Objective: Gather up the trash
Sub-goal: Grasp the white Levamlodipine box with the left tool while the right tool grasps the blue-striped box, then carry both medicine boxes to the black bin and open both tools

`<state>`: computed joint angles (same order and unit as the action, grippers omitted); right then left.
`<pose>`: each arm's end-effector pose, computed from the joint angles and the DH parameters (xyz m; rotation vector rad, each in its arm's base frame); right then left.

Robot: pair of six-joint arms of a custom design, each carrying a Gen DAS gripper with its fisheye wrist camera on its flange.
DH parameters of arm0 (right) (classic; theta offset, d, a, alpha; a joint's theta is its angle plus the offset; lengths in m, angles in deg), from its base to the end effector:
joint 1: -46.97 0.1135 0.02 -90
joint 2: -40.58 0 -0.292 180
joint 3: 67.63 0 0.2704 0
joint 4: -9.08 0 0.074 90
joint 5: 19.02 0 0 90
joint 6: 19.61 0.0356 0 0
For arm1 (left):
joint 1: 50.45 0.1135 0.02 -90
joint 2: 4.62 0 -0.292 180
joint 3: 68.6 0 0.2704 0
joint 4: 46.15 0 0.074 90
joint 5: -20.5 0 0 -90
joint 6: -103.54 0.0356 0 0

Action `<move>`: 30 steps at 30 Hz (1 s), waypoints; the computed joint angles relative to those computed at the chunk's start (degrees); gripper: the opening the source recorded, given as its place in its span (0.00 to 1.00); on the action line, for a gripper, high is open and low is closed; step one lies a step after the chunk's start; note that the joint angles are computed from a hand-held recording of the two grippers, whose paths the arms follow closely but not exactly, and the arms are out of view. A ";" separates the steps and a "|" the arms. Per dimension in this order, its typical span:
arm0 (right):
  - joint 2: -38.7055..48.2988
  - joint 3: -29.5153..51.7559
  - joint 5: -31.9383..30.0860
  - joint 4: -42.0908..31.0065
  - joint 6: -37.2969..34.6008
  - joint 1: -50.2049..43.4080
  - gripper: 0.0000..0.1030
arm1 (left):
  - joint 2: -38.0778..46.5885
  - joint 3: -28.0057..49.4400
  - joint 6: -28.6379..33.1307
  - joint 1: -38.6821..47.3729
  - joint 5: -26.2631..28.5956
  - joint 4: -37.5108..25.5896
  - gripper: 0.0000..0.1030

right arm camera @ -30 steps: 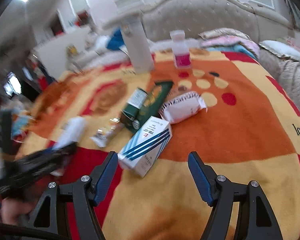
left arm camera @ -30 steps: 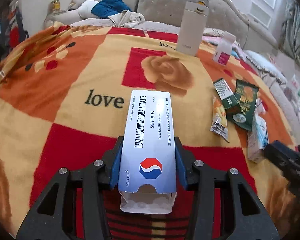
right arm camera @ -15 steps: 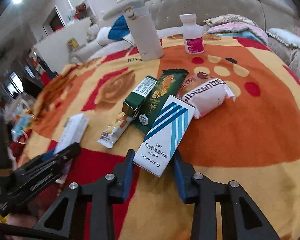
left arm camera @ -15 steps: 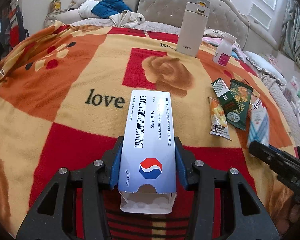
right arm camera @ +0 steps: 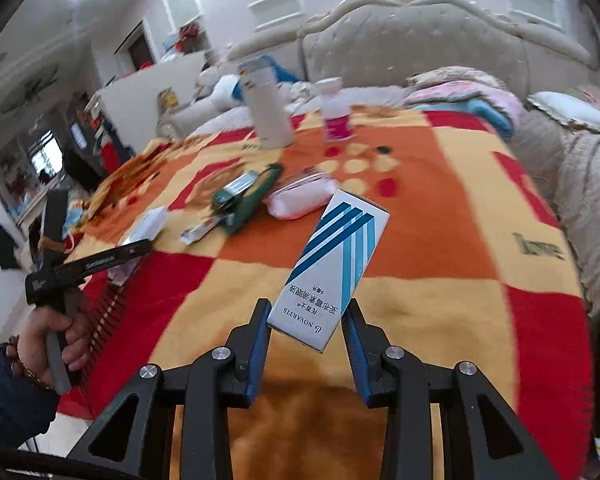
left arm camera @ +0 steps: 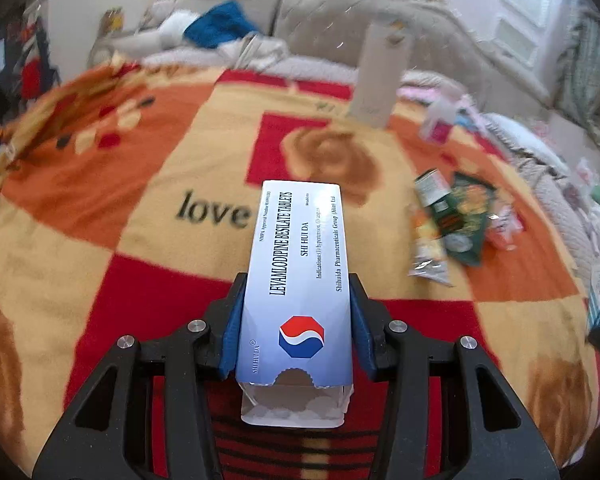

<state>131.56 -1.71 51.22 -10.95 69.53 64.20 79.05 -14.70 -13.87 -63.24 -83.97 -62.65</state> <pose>0.3268 0.1139 0.2148 -0.5384 2.3025 0.5454 0.2921 -0.0572 0.1911 -0.4165 2.3089 -0.0438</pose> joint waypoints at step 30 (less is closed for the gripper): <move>-13.60 -8.24 -16.07 -3.72 -7.07 -38.33 0.34 | 28.40 45.33 -3.01 -39.33 -7.36 -14.70 0.43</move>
<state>117.96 -9.95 35.16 -14.67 62.45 25.86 107.45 30.63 -16.87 -102.56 -91.33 -77.35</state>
